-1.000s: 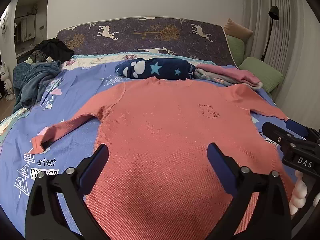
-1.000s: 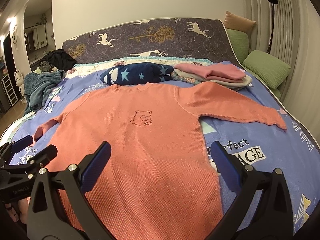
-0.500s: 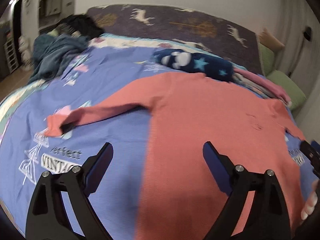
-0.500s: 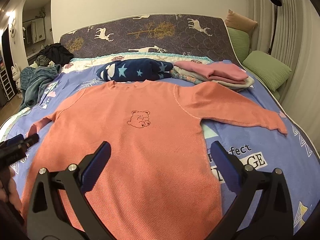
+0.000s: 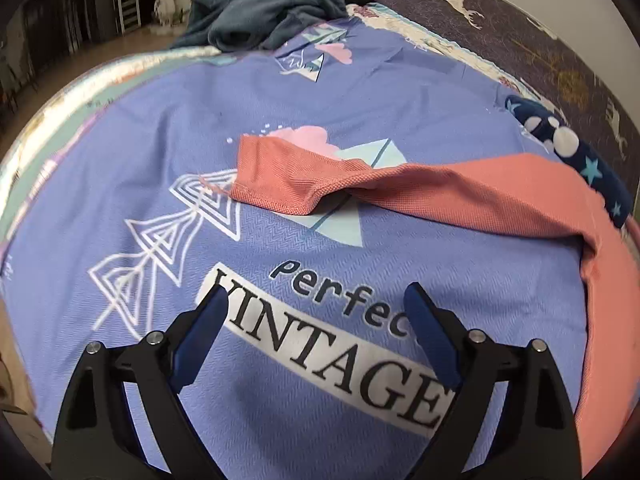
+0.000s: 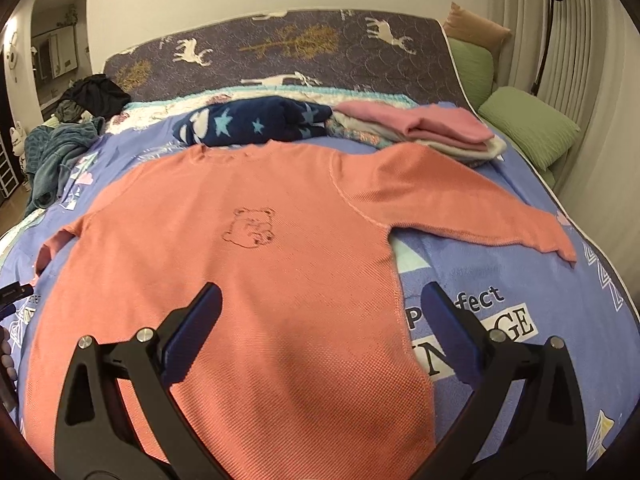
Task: Fold small clothes
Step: 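Grasp the salmon shirt's sleeve cuff with the left gripper and lift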
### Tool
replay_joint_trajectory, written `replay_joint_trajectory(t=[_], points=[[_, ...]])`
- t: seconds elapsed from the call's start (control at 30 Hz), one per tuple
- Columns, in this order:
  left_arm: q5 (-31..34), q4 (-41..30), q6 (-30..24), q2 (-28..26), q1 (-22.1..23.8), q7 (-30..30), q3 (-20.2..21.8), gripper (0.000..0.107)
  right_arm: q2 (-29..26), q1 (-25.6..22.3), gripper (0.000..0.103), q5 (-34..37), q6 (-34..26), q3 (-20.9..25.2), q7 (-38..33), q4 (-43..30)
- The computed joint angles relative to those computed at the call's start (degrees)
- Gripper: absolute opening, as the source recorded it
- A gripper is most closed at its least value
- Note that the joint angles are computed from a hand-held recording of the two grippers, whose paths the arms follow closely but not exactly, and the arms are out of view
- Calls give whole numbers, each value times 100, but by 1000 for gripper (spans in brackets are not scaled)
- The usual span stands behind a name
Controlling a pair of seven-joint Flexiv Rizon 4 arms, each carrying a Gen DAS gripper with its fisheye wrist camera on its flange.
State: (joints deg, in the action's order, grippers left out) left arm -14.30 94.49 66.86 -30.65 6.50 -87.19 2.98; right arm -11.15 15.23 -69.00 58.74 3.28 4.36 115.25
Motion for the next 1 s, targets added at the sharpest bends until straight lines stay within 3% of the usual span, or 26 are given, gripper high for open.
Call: replay_joint_trajectory(t=[0.07, 0.2, 0.23, 0.3, 0.43, 0.57, 0.63, 0.67, 0.7, 0.73, 0.77, 0.87, 1.0], points=[[-146, -75, -86, -78, 103, 127, -131, 89, -47, -8, 101, 117, 9, 0, -70, -31], [130, -711, -359, -531, -43, -120, 129, 88, -92, 12, 101, 168, 14, -25, -113, -60], [-54, -768, -427, -575, 91, -71, -43, 85, -96, 20, 101, 191, 1, -24, -137, -64], [-604, -784, -514, -625, 470, 144, -555, 84, -106, 32, 101, 229, -33, -30, -162, -71], [-2838, -430, -237, -735, 1304, 1054, -1959, 84, -128, 38, 101, 356, -68, -40, -183, -77], [-4397, -503, -77, -1049, 1433, 849, -2363, 84, -159, 56, 101, 438, -50, -44, -255, -95], [-4668, -718, 56, -1222, 1294, 716, -2258, 82, -158, 69, 101, 437, -39, -49, -280, -96], [-4593, -884, 50, -1312, 1174, 551, -2092, 77, -153, 72, 101, 431, -32, -53, -287, -91], [-4541, -987, 31, -1368, 1114, 486, -2004, 54, -145, 73, 101, 423, -23, -56, -281, -84], [-4545, -1145, -35, -1467, 1116, 509, -2020, 17, -135, 71, 101, 414, -10, -58, -262, -71], [-4620, -1233, -112, -1518, 1155, 555, -2086, 5, -117, 65, 101, 404, 5, -59, -240, -52], [-4559, -1321, 224, -1390, 970, 756, -2006, 4, -45, 31, 101, 318, 28, -67, -133, 23], [-3711, -1564, 730, -1001, 512, 1628, -1938, 4, 21, -50, 101, 306, 13, -54, -80, 112]])
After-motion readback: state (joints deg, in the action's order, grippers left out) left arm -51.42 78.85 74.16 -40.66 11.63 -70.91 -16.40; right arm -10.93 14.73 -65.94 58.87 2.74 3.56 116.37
